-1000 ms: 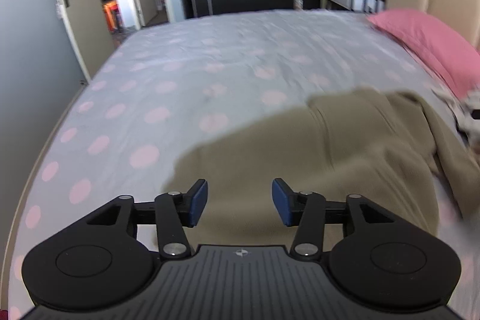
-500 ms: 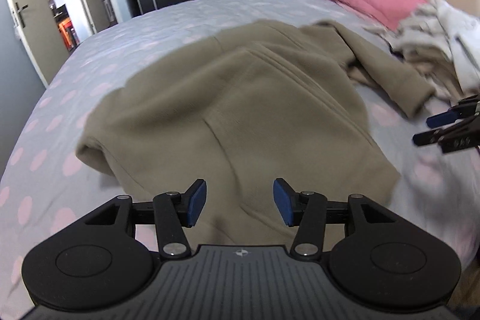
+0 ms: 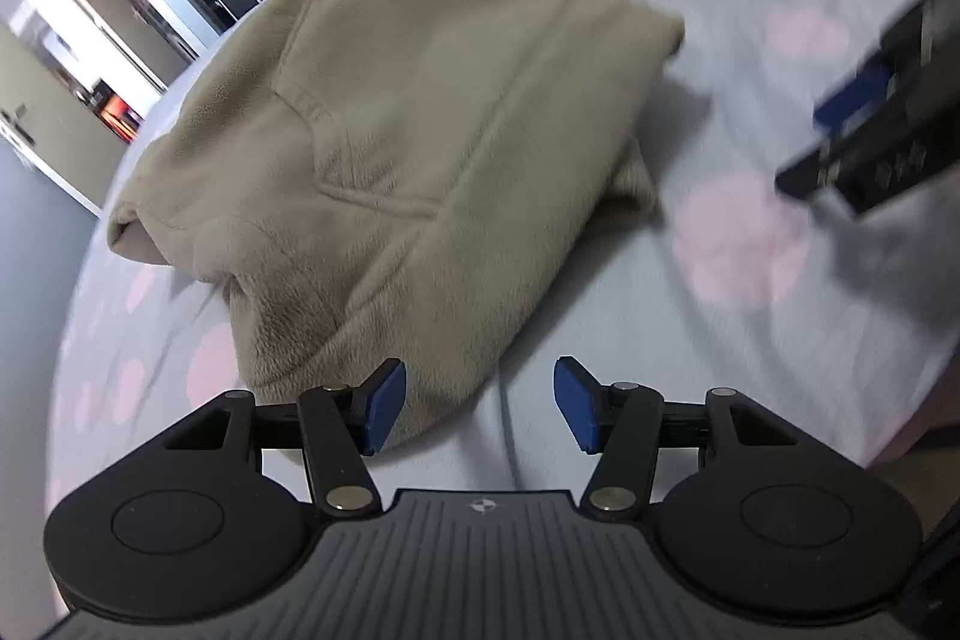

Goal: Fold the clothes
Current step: 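Grasp the hoodie hem with the left gripper while the right gripper grasps the hem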

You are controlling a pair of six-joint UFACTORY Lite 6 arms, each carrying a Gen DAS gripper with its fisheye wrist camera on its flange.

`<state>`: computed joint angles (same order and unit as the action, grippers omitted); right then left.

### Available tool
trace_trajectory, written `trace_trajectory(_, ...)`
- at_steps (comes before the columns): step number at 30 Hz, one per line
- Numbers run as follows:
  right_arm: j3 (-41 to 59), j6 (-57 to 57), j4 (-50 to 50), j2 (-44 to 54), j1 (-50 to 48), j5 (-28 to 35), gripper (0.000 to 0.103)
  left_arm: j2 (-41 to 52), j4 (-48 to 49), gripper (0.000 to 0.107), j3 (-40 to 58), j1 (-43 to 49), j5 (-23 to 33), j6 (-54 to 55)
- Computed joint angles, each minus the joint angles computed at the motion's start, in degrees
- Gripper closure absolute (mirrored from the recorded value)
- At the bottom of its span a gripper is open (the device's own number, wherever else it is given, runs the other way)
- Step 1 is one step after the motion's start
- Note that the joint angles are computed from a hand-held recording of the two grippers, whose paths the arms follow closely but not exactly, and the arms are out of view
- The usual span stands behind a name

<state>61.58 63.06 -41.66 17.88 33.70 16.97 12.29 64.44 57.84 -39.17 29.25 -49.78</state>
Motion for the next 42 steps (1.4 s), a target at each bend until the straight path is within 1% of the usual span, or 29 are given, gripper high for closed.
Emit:
trace_trajectory(3,0.51,0.29,-0.51,0.42,0.43,-0.32,0.043,2.02,8.38,0.054,-1.44,-1.72,3.33,-6.15)
trace_trajectory(5,0.55,0.83,-1.1,0.86,0.7,-0.97,0.04,2.94,10.12,0.054,-1.44,-1.55,4.04,-7.52)
trace_trajectory(9,1.85,-2.85,1.85,1.39,1.1,-1.31,0.038,4.97,11.06,0.054,0.63,-0.51,4.36,-9.14)
trace_trajectory(11,2.52,-4.74,3.51,1.7,1.16,-1.43,0.036,5.08,13.51,0.054,-0.41,-0.79,4.78,-11.55)
trace_trajectory(16,3.9,-6.44,5.2,2.81,1.3,-1.37,0.034,6.44,18.4,0.054,-1.06,-1.41,6.44,-16.33)
trace_trajectory(20,4.41,-6.81,5.58,3.36,1.47,-1.32,0.033,6.26,19.29,0.054,-1.72,-2.09,7.38,-17.04)
trace_trajectory(27,5.13,-7.68,6.28,3.93,1.48,-1.17,0.033,5.99,24.17,0.052,-4.05,-3.95,9.31,-18.84)
trace_trajectory(29,5.23,-7.44,6.01,3.94,1.55,-1.52,0.033,6.08,27.28,0.049,-4.68,-4.26,9.47,-20.29)
trace_trajectory(33,5.12,-6.31,4.94,3.79,1.68,-3.43,0.033,9.01,28.19,0.048,-1.66,-3.22,9.69,-20.47)
trace_trajectory(36,5.28,-2.71,0.95,3.65,2.06,-4.96,0.034,10.09,27.69,0.049,0.49,-1.82,8.78,-19.97)
trace_trajectory(39,6.97,-0.12,-1.27,4.46,2.45,-5.43,0.034,8.68,26.54,0.057,1.0,-0.29,6.94,-20.39)
trace_trajectory(41,9.13,-0.18,-0.76,5.8,2.77,-5.23,0.037,6.91,27.88,0.069,-0.45,-0.41,7.36,-23.59)
trace_trajectory(42,10.29,-0.24,-0.53,6.6,2.96,-5.03,0.039,6.24,28.86,0.071,-1.04,-0.36,7.83,-25.17)
